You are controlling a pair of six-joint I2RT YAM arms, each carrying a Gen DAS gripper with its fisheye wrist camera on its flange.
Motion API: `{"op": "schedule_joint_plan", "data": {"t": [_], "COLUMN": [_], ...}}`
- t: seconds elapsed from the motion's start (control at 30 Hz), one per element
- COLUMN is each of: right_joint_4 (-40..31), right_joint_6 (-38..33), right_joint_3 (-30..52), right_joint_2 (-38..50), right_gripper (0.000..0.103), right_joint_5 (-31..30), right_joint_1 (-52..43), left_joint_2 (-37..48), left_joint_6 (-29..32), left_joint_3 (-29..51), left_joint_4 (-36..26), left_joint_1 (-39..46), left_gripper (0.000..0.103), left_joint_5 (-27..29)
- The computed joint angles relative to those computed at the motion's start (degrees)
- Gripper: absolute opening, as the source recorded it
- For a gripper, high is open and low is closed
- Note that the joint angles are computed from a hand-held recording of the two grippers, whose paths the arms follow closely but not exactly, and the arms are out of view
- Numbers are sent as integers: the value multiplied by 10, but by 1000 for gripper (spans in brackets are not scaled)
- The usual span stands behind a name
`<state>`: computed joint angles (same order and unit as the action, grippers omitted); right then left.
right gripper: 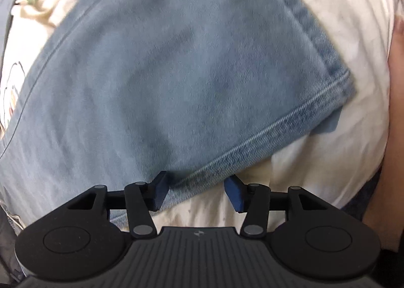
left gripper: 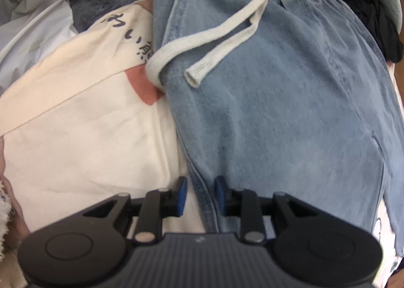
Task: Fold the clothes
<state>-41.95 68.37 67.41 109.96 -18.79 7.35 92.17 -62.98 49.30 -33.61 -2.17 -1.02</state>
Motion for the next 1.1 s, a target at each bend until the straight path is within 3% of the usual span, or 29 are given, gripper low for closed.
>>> {"op": "schedule_joint_plan", "data": {"t": [0.2, 0.4, 0.53, 0.57, 0.63, 0.7, 0.97, 1.1], "right_joint_4": [14, 30, 53, 56, 46, 32, -4, 20], "right_joint_6": [30, 57, 100, 109, 104, 100, 95, 71], "right_joint_3": [-7, -4, -15, -16, -6, 9, 86, 52], "right_joint_2": [-47, -33, -26, -28, -31, -34, -34, -47], "right_gripper": [37, 37, 37, 34, 14, 6, 3, 3], "right_joint_5": [21, 18, 12, 16, 30, 37, 80, 69], "right_joint_1": [8, 27, 44, 47, 52, 53, 73, 43], "left_joint_2": [-18, -76, -94, -94, -96, -104, -154, -184], "left_joint_6": [-29, -96, -106, -106, -110, -113, -141, -161], "left_joint_3": [-19, -77, -94, -94, -93, -93, -109, -105], "left_joint_4": [12, 49, 60, 61, 56, 50, 34, 30], "left_joint_1": [-2, -16, -22, -24, -27, -32, -67, -72], "left_gripper": [27, 26, 24, 24, 24, 24, 24, 24], "left_joint_5": [7, 1, 5, 6, 10, 9, 6, 14]}}
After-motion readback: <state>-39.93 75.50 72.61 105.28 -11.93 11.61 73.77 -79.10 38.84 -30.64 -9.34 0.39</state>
